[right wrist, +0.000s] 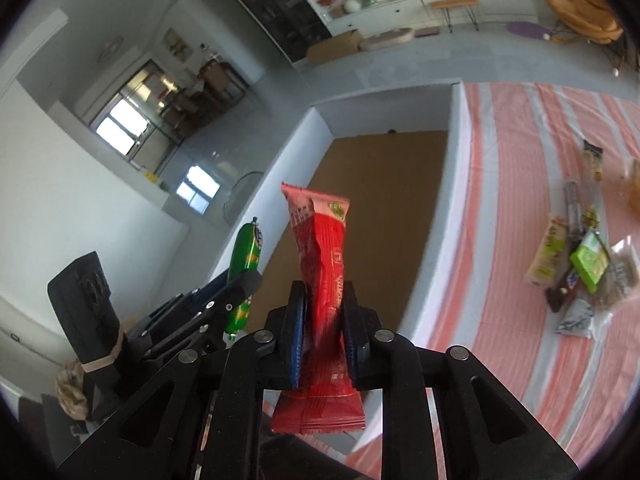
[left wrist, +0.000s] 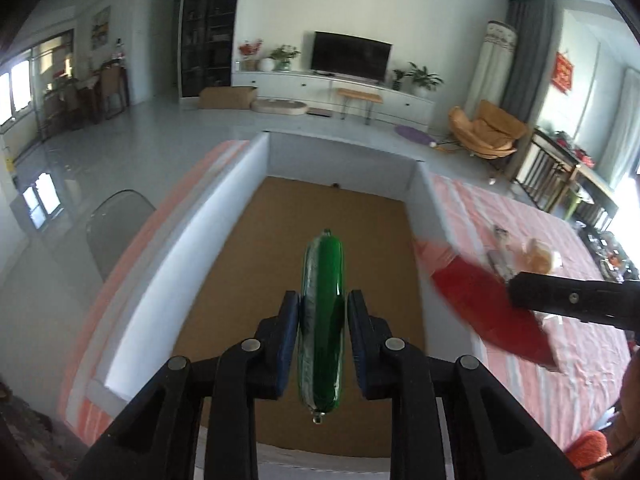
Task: Organize snacks
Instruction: 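Carry both snacks over the cardboard box and open both tools to drop them, then reach the left tool to the triangular rice-ball pack and grasp it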
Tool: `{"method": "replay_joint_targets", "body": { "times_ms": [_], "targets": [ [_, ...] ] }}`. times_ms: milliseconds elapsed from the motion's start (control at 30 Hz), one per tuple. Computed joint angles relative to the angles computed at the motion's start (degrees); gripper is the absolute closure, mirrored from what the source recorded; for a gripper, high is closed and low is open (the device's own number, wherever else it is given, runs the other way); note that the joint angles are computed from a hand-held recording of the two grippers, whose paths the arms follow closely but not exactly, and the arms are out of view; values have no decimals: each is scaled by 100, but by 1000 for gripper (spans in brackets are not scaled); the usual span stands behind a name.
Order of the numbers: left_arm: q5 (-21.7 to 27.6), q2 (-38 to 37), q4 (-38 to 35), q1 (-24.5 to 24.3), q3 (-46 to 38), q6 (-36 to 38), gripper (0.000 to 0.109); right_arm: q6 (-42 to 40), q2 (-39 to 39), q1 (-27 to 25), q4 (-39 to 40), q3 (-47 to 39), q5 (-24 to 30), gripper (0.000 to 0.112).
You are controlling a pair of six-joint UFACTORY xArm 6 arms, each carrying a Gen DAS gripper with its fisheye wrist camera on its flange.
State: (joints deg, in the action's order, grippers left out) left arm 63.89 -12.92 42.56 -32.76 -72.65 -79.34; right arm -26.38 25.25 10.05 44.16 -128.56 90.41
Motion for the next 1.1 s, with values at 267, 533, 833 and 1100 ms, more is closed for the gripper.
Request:
{"method": "replay_joint_targets", "body": {
  "times_ms": [267,533,833,1100],
  "targets": [
    [-593,456,309,-265,-223,-35,27,-435,-767,-475,-646,1480,-1601,51],
    [-2457,2445,-1454,-565,-2090,1925,9,704,-948,-1322,-3001,3127,-4636,44],
    [-1545,4509,-1721,-506,-3721,1967,10,1192,-573,-1749,-3586,3429,-5229,44],
    [-1033,5113,-1210,-425,-4384,1741,10,808,-818,-1804,-3395,4069,-5858,40]
  ]
}}
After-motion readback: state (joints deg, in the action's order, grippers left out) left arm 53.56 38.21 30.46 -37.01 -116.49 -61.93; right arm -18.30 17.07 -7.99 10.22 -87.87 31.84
